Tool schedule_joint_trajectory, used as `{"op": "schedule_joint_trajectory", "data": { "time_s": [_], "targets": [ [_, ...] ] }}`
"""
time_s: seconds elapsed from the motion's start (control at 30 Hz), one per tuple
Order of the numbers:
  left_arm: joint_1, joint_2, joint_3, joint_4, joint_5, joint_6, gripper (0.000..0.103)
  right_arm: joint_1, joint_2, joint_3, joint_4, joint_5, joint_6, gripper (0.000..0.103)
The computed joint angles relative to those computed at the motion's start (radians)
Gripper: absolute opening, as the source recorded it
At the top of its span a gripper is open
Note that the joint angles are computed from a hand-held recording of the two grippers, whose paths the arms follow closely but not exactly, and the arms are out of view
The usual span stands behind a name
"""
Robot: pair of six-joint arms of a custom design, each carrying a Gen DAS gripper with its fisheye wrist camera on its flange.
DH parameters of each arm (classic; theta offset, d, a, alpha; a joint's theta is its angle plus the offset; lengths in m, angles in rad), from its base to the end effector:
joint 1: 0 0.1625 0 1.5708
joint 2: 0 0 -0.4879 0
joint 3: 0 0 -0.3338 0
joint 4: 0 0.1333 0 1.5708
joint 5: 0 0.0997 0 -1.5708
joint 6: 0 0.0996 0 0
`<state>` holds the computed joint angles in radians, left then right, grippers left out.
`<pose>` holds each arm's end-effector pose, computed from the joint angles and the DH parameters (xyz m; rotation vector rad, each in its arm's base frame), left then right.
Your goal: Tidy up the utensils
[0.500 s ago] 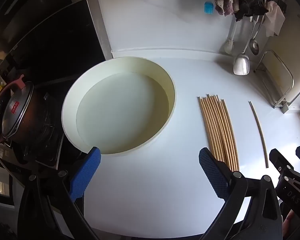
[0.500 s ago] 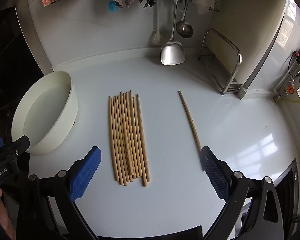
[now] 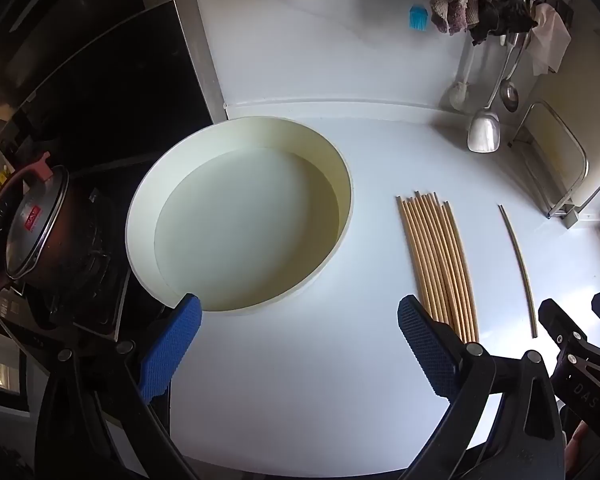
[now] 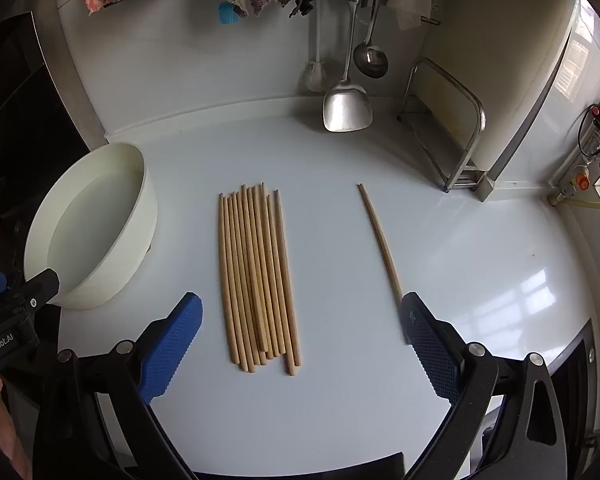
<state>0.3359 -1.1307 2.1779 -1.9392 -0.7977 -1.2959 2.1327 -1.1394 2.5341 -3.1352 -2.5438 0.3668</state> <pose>-0.3180 -0.3259 0.1967 0.2499 2.2171 -0.6229 0.2404 -0.2861 0.2386 0.1182 -2.2452 0.7028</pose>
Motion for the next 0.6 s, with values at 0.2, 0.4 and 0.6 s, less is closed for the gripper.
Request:
{"op": "schedule_joint_trajectory", "data": {
  "time_s": [0.2, 0.4, 0.6],
  "targets": [
    [0.004, -0.006, -0.013, 0.015, 0.009, 0.002, 0.097, 0.006, -0.01, -0.008, 0.029, 0.003, 0.01, 0.095],
    [0.011, -0.008, -0.019, 0.013, 0.016, 0.011, 0.097, 0.003, -0.008, -0.004, 0.011, 0.008, 0.002, 0.095],
    [-0.001, -0.01, -0.012, 0.014, 0.01, 0.002, 0.097, 0.0, 0.0, -0.002, -0.002, 0.008, -0.002, 0.095]
  ]
}}
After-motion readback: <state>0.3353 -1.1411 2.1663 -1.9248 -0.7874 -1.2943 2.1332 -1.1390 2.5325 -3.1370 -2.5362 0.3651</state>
